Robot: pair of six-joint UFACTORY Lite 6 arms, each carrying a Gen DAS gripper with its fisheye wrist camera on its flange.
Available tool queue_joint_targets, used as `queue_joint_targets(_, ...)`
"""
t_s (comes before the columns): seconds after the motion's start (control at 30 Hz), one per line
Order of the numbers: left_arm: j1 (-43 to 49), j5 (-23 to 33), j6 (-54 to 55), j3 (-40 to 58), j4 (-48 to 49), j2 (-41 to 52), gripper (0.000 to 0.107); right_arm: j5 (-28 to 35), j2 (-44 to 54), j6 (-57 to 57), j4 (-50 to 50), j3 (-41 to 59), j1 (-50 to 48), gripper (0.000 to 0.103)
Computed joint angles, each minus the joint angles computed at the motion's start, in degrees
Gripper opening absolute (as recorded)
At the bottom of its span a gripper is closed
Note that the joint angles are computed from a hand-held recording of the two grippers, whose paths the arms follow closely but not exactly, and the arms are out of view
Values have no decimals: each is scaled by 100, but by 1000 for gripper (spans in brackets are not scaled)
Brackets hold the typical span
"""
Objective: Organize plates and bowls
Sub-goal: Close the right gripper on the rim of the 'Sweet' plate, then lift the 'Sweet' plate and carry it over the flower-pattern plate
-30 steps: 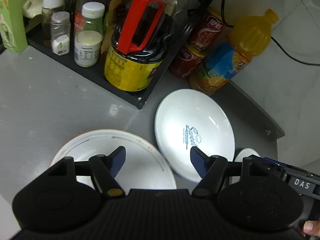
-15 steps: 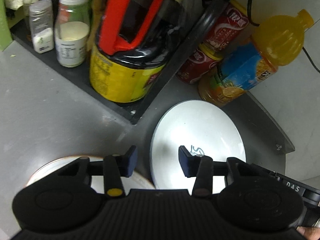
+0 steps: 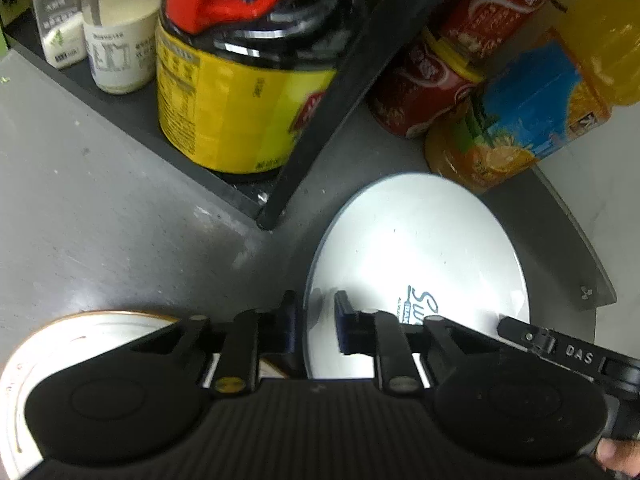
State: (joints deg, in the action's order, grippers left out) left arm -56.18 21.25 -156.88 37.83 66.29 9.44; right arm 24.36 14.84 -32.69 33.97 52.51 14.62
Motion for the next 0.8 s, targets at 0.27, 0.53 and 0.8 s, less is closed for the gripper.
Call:
queue_joint_targets(0.27,122,-278,-1471,-328,1421,-79,12,424,358,-749,958,180,-308,28)
queue_joint_targets(0.53,289,-545,-1043,-571,1203,-503,11,417,289,-487,951,205,-222,19)
queue_joint_targets(0.8,419,-778,-1242,-961,1582,-1043,11,671,-450,-754,1395,-209,-467,10)
